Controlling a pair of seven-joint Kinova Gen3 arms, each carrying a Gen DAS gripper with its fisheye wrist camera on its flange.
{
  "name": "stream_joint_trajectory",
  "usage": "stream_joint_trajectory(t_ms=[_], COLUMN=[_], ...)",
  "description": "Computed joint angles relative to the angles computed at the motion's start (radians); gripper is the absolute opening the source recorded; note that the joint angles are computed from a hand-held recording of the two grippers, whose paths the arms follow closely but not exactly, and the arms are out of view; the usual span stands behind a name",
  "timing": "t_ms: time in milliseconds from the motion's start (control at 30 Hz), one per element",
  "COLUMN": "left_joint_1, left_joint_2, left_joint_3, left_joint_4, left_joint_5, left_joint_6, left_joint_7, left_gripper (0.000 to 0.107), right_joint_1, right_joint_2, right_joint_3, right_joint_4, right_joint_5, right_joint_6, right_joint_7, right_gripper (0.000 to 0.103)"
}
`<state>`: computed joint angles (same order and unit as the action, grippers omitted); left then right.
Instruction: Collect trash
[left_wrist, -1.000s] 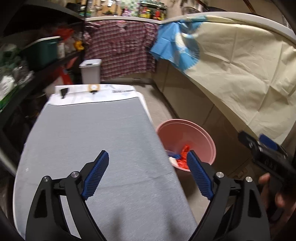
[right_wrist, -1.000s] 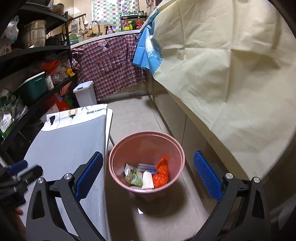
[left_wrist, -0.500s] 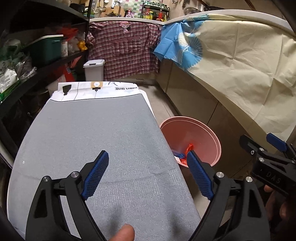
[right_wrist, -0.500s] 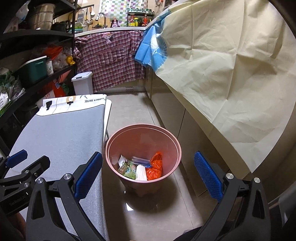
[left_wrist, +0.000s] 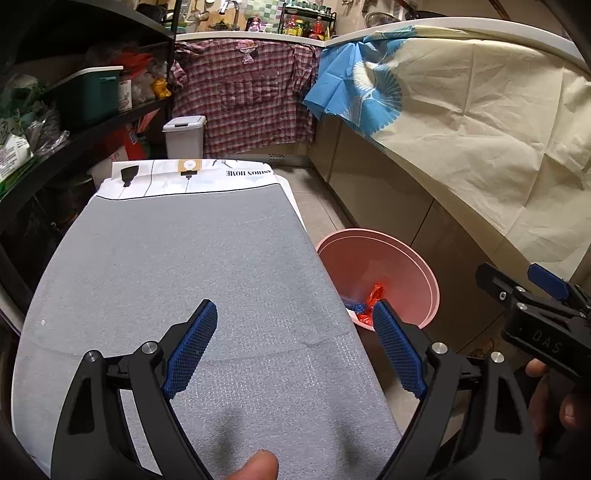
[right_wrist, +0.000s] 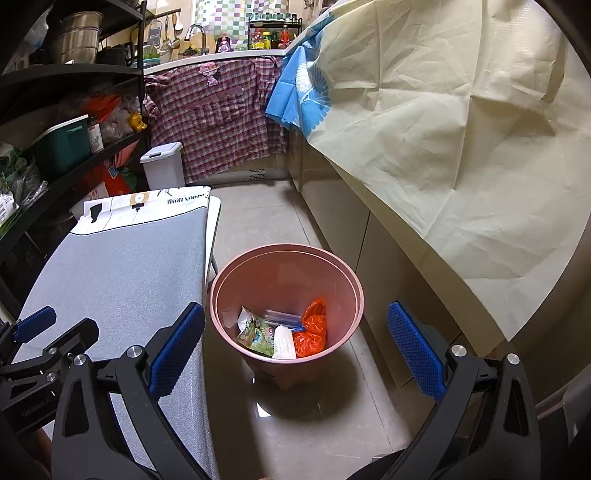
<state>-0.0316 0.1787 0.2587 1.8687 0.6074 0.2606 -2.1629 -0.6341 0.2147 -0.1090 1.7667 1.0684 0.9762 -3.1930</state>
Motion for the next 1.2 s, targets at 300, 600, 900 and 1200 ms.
stream_joint_trajectory(t_ms=[300, 600, 900, 1200], left_joint_1=[-0.013, -0.009, 0.005, 0.008], left_joint_2=[-0.001, -0.002, -0.008, -0.009], left_joint_3=[0.006, 0.001, -0.001, 0.0], left_joint_4=[0.001, 0.003, 0.005, 0.005], left_joint_5=[0.041, 0.061, 0.051, 0.041], left_joint_6=[0.014, 0.012, -0.002, -0.002], left_joint_7=[-0.047, -0.068, -0.062, -0.052], left_gripper=[0.084, 0.084, 0.084, 0.084], right_joint_1=[0.003, 0.004, 0.006, 0.013], right_joint_2=[-0.002, -0.002, -0.007, -0.012], right_joint_3=[0.0, 0.0, 0.0, -0.003], right_joint_4=[0.002, 0.003, 0.007, 0.009], right_joint_5=[0.0, 0.001, 0.002, 0.001], right_joint_6=[-0.003, -0.005, -0.007, -0.007], right_joint_7=[0.002, 0.002, -0.001, -0.001], right_gripper=[0.097, 0.097, 0.097, 0.097])
